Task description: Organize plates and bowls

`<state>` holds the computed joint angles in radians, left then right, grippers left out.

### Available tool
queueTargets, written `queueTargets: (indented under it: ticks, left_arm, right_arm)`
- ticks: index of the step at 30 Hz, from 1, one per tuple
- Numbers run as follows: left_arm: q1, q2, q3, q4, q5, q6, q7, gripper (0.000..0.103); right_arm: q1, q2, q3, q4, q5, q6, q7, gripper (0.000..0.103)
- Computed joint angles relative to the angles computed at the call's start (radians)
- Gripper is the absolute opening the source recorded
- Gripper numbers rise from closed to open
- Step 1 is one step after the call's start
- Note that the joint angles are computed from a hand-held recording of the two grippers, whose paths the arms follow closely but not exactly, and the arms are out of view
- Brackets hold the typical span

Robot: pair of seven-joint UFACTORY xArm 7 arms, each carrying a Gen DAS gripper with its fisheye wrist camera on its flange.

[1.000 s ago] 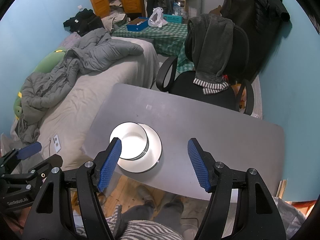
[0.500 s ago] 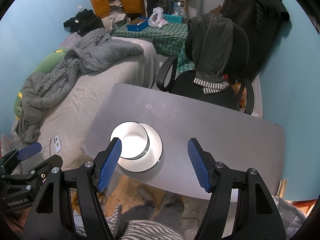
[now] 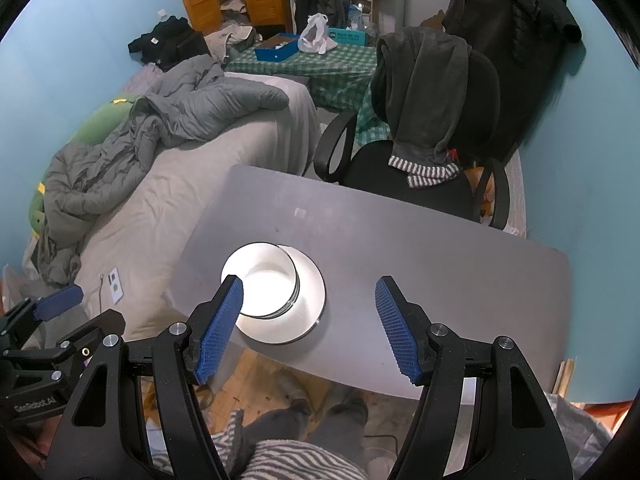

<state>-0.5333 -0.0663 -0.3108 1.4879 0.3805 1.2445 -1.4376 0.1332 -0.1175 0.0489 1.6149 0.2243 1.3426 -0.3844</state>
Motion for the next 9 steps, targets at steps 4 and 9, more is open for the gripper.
queueTargets:
  ticks: [4,9]
  left_arm:
    - [-0.005,-0.004,-0.008,0.001,0.025,0.016,-0.005,0.089]
    - [-0.011,0.011,-0.006,0.028,0.035,0.043,0.017,0.089]
  right_arm:
    - [0.002,-0.007,0.003,-0.005,-0.002,0.002,0.005,0.068]
    - [0.010,-0.024,0.008,-0.023,-0.003,0.009,0.014,0.068]
